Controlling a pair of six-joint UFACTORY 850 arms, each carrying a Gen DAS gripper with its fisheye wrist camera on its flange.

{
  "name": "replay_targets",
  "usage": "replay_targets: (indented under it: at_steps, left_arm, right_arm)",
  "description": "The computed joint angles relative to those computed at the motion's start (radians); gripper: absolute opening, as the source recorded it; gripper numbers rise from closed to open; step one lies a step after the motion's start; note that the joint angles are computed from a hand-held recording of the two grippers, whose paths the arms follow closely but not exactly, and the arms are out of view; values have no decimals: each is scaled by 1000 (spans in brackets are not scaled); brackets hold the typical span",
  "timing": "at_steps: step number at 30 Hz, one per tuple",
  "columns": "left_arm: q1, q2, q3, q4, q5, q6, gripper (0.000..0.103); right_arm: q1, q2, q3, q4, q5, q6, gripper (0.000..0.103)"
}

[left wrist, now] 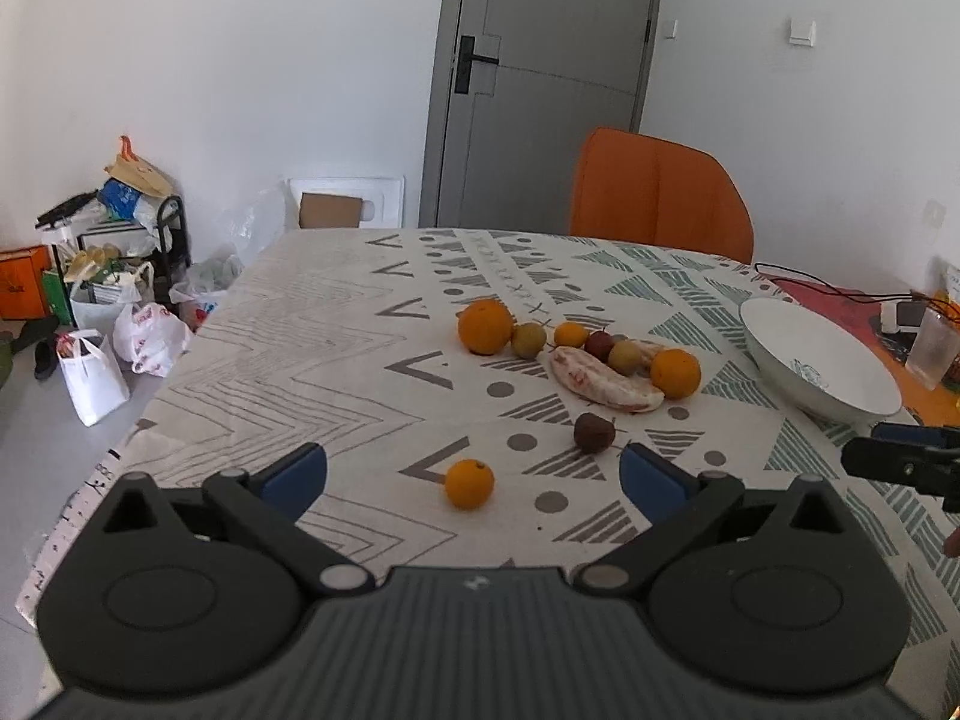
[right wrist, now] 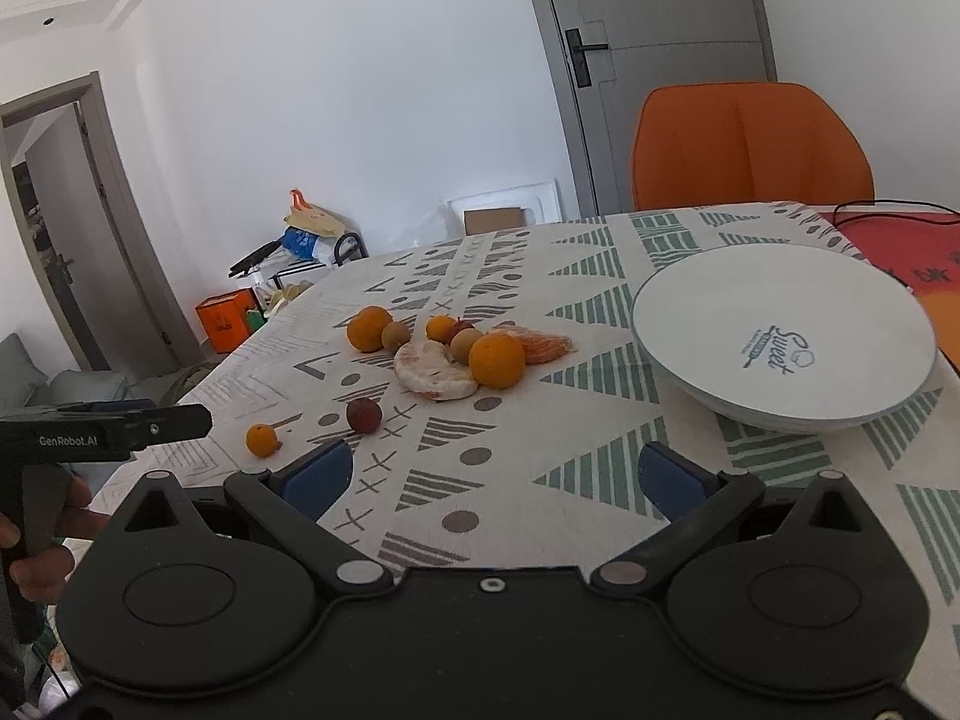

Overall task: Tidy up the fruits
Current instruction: 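Grasp the small orange with the left tool while the right tool grasps the large orange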

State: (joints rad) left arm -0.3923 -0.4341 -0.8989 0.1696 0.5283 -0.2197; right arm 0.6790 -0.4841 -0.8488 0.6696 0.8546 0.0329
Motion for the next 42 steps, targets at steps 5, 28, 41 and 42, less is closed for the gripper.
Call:
replay_targets:
  at_steps: [5,28,41,42]
  left_arm:
    - [-5,-37,-32,-22,-3,23,100]
    - [4,-149,-142,36,-74,-57,22]
    - [29,-171,-183,64,-54,-103,22]
    - [31,-173,-187,67,-52,-106,22]
  right_arm:
    - [-12,-24,-38,20,-18,-37,103]
    - [-78,-119,-184,-94,-119,-25,86]
    - [-111,-187,-312,7,-189,-116,54]
    - [-113,-191,-320,15,-192,-121,54]
